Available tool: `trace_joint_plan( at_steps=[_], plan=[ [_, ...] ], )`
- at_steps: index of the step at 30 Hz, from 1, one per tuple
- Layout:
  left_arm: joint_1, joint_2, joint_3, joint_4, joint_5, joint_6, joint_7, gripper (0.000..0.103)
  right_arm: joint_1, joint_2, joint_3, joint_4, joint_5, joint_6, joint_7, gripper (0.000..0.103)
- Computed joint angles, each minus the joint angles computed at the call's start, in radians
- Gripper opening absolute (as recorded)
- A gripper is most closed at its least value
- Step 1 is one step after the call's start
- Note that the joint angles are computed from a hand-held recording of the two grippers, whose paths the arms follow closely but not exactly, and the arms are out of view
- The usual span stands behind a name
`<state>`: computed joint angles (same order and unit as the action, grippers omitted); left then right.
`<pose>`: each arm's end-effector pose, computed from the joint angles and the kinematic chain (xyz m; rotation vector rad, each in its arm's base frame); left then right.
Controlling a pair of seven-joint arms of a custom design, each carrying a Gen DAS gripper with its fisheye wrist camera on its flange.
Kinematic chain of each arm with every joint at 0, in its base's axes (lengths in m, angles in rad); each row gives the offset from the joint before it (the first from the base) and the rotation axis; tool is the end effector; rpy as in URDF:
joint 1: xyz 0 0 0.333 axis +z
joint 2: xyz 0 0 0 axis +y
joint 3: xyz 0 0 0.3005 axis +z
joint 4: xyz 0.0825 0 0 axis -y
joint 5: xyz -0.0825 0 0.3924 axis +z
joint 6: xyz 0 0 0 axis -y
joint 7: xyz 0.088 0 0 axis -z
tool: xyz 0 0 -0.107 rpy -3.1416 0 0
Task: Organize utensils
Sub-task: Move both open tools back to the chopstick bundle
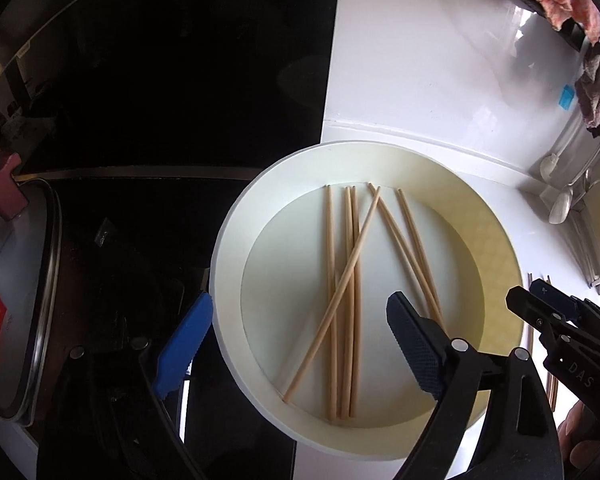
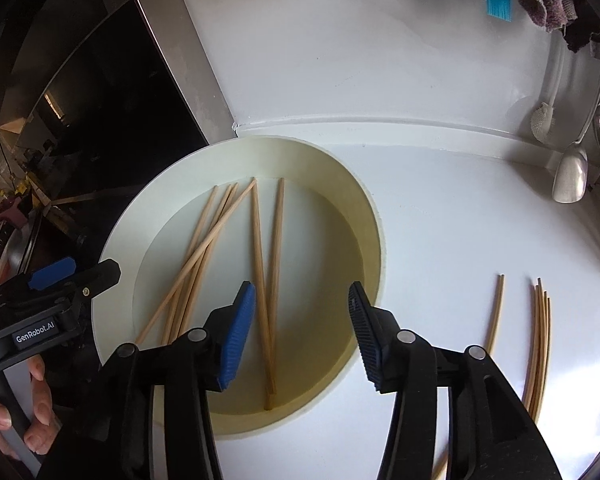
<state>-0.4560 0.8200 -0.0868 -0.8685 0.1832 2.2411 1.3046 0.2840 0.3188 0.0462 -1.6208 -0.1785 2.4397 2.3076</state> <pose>0.7085 -0.3851 0.4700 -1.6284 2.2176 -0.6638 0.6604 0.2221 0.4765 -1.5786 2.1534 -0.3462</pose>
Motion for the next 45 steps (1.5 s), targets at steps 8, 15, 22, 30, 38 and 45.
trace_joint_plan(
  at_steps=[8,15,22,30,38,45],
  plan=[
    [-0.011,-0.102,-0.016,-0.149,0.007,0.082,-0.009,0.091,0.007,-0.129,-0.013,-0.115,-0.079,-0.05,0.057,0.059],
    [-0.059,-0.156,-0.026,-0.225,0.023,0.12,-0.051,0.091,-0.02,-0.302,-0.011,-0.297,-0.156,-0.05,0.082,0.066],
    [-0.139,-0.227,-0.022,-0.324,0.096,0.114,-0.199,0.093,-0.074,-0.5,-0.024,-0.518,-0.105,-0.011,-0.001,0.072],
    [-0.242,-0.238,-0.028,-0.329,0.194,0.051,-0.377,0.094,-0.123,-0.699,-0.077,-0.749,-0.02,0.069,-0.159,0.075],
    [-0.302,-0.199,-0.042,-0.261,0.261,-0.045,-0.4,0.095,-0.175,-0.778,-0.113,-0.872,0.062,0.11,-0.212,0.075],
    [-0.318,-0.147,-0.038,-0.241,0.296,-0.002,-0.344,0.096,-0.234,-0.772,-0.072,-0.916,0.018,0.128,-0.13,0.075]
  ],
)
